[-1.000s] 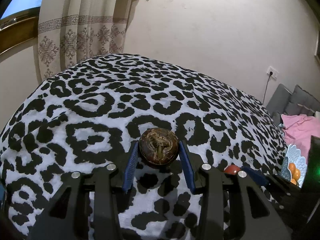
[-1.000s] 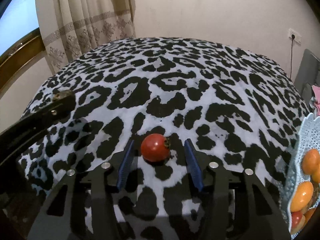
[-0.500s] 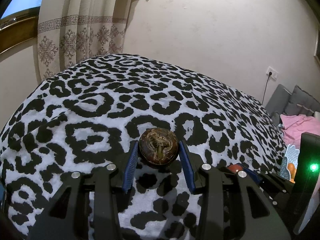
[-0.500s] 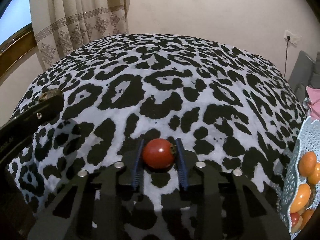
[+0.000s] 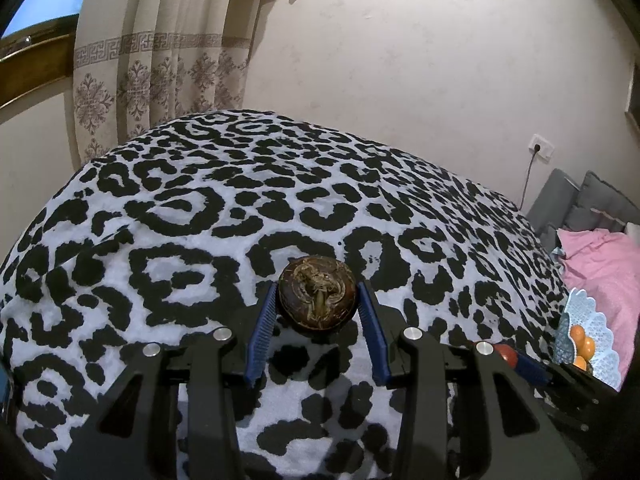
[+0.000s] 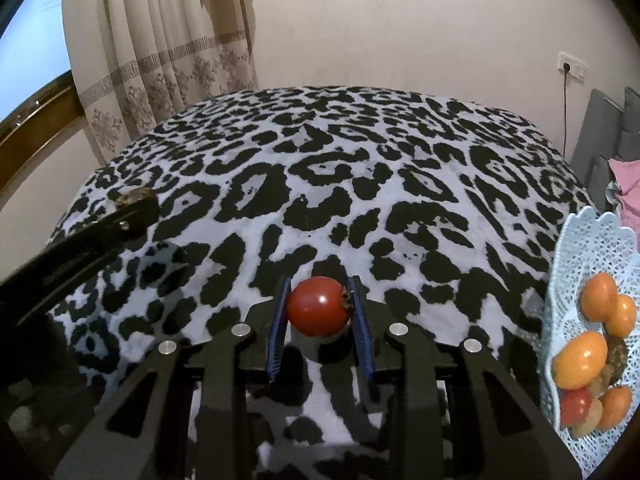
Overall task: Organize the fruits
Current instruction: 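Carry the red tomato into the blue basket and open the right gripper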
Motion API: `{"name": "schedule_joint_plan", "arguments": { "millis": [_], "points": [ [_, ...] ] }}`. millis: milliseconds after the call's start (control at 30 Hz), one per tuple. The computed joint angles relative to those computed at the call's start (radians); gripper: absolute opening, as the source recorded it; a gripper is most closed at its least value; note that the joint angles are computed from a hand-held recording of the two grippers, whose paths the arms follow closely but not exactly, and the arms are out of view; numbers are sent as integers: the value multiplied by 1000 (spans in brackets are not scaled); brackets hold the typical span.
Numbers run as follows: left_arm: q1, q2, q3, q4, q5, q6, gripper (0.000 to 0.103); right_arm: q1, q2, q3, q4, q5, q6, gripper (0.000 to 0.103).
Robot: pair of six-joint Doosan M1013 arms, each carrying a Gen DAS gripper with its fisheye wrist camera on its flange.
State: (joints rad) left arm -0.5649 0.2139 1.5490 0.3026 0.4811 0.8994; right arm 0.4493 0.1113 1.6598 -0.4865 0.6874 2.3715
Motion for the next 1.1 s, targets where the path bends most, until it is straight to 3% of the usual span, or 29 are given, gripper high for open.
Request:
{"name": "schedule_joint_plan", "arguments": {
  "millis": [467, 933, 1100],
  "points": [
    [-17, -13, 12, -47, -27, 87, 42, 19, -116, 72, -143, -14, 198, 30],
    [-30, -15, 16, -57, -21, 123, 42, -16, -250, 168, -286, 100, 426, 30],
    [-36, -14, 17, -51, -20, 131, 42, -40, -297, 216, -277, 151, 487, 30]
  ]
}}
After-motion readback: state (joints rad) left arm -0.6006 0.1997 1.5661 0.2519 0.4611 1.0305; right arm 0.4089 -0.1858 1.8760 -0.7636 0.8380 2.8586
